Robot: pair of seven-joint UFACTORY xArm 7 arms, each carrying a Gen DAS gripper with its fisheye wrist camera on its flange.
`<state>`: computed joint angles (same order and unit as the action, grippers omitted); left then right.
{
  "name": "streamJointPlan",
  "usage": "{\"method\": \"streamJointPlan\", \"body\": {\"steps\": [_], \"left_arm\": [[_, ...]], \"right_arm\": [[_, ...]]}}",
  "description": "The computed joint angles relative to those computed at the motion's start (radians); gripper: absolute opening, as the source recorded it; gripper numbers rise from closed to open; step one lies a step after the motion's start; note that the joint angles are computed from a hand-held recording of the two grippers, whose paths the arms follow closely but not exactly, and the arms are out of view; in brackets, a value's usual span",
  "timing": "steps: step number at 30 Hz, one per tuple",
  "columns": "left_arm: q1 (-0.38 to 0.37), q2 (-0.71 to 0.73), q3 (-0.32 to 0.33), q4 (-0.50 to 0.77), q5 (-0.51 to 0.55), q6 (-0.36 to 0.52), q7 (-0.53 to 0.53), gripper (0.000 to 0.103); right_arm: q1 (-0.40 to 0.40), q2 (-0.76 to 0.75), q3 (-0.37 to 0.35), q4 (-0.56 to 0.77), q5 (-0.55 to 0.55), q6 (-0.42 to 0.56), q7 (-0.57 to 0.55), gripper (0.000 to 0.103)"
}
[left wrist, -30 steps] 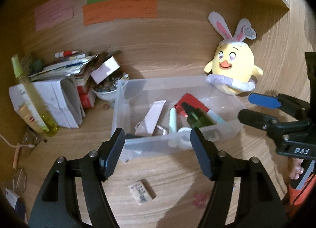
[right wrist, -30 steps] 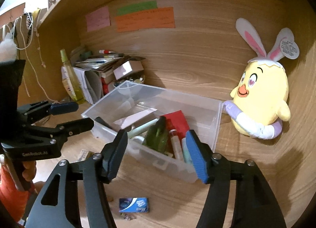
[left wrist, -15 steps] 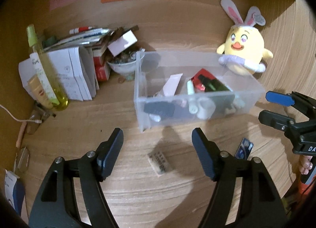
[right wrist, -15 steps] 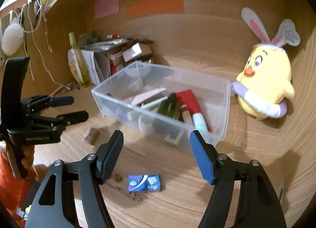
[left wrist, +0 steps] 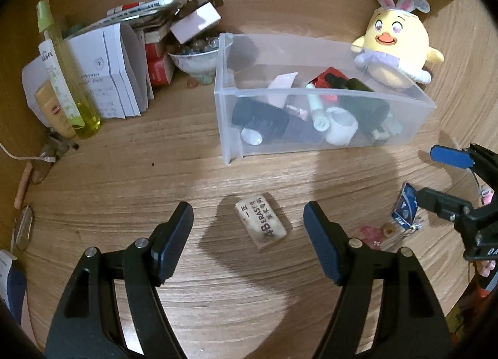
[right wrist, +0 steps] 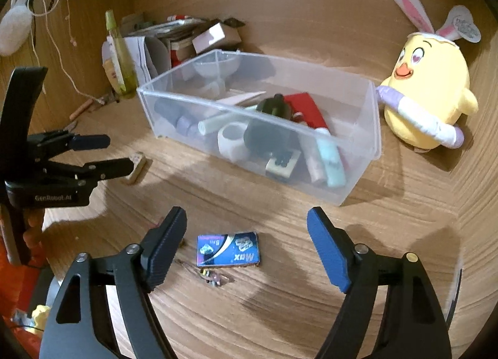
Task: Organize objects
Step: 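Withdraw both grippers from the bin toward the eraser and blue Max box, then grasp the beige eraser with the left gripper while the right grasps the blue Max box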
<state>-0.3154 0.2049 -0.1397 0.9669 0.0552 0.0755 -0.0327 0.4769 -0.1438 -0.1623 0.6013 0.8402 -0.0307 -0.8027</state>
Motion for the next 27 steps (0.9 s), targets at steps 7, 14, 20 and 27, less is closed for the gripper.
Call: {"method": "streamJointPlan", "body": {"steps": [7, 14, 20, 27], "left_arm": [[-0.005, 0.025, 0.003, 0.019, 0.0, 0.013, 0.0, 0.073], [0.0, 0.041, -0.009, 0.033, -0.004, 0.027, 0.018, 0.065], [0.048, 0.05, -0.069, 0.045, -0.087, 0.055, 0.11, 0.049], [0.032, 0.051, -0.052, 0.048, -0.104, 0.05, 0.118, 0.041]], "right_arm": [[-0.101, 0.027, 0.096, -0.024, -0.17, 0.006, 0.124, 0.077], [-0.181, 0.037, 0.145, -0.049, -0.414, 0.003, 0.307, 0.077], [-0.142, 0.04, 0.108, -0.041, -0.396, 0.03, 0.281, 0.067], [-0.074, 0.035, 0.066, -0.021, -0.157, 0.057, 0.08, 0.045]]}}
